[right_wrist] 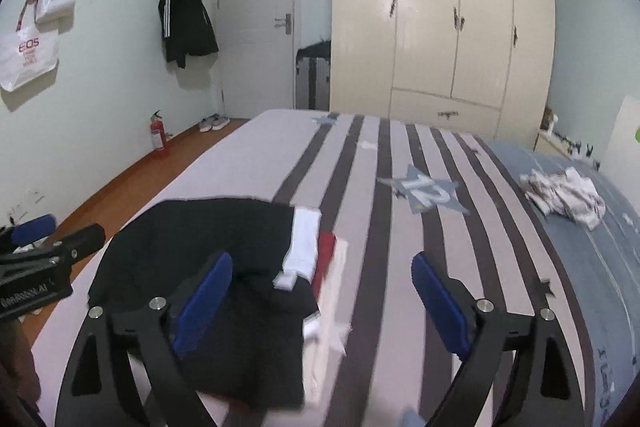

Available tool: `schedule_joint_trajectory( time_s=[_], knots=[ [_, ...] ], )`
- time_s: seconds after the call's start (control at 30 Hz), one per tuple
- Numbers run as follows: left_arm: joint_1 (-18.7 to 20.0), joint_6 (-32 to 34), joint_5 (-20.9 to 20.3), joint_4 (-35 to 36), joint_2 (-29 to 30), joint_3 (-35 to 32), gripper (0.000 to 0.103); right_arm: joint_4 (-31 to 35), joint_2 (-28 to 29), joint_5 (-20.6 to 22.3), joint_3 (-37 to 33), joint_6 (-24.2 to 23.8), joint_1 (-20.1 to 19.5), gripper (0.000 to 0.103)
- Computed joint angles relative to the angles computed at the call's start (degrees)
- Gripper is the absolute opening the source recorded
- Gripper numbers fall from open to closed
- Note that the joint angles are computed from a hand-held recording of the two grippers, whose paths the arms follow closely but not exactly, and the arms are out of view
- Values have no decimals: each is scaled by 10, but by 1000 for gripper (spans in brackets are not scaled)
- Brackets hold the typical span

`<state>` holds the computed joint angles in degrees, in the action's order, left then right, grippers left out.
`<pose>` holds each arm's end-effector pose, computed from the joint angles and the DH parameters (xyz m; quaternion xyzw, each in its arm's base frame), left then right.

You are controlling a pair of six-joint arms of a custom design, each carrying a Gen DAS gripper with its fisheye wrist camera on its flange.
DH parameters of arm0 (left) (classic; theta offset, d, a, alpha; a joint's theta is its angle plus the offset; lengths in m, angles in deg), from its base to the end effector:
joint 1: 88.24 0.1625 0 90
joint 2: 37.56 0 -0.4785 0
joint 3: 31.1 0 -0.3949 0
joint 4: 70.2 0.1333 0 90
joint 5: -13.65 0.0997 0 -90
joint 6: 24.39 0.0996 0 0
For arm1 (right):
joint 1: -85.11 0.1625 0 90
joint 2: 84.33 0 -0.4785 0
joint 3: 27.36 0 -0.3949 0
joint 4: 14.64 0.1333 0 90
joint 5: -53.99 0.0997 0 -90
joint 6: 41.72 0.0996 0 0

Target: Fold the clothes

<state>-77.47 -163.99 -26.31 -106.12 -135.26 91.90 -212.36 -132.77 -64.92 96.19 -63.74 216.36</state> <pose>-0.2049 -0.2524 0.3581 -0.1171 0.7386 -0.4993 0.4376 0.4266 -0.3573 0.1192 0.4278 -0.8281 0.3081 0.1908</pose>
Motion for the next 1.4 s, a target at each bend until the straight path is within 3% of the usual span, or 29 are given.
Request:
schedule_joint_trajectory(
  time_s=[0.13, 0.27, 0.43, 0.63, 0.8, 0.87, 1.1, 1.4],
  knots=[
    [-59, -58, -78, -20, 62, -8, 98, 25, -81, 26, 55, -18, -12, 101],
    [-104, -104, -138, -18, 155, -45, 102, 100, -191, 89, 98, -30, -35, 102],
    [-131, -115, -197, -52, 250, -88, 102, 205, -304, 134, 132, -72, -64, 102],
    [-165, -124, -216, -117, 299, -75, 102, 221, -388, 170, 190, -109, -101, 102],
    [-199, -125, -225, -117, 336, -71, 102, 140, -415, 182, 247, -130, -121, 102],
    [-210, -130, -233, -115, 346, -77, 102, 140, -439, 207, 262, -130, -136, 102],
    [-254, -158, -251, -79, 389, -126, 102, 209, -541, 244, 271, -151, -127, 102],
    [-271, -154, -270, -27, 427, -215, 102, 357, -618, 225, 203, -86, -64, 102]
  ],
)
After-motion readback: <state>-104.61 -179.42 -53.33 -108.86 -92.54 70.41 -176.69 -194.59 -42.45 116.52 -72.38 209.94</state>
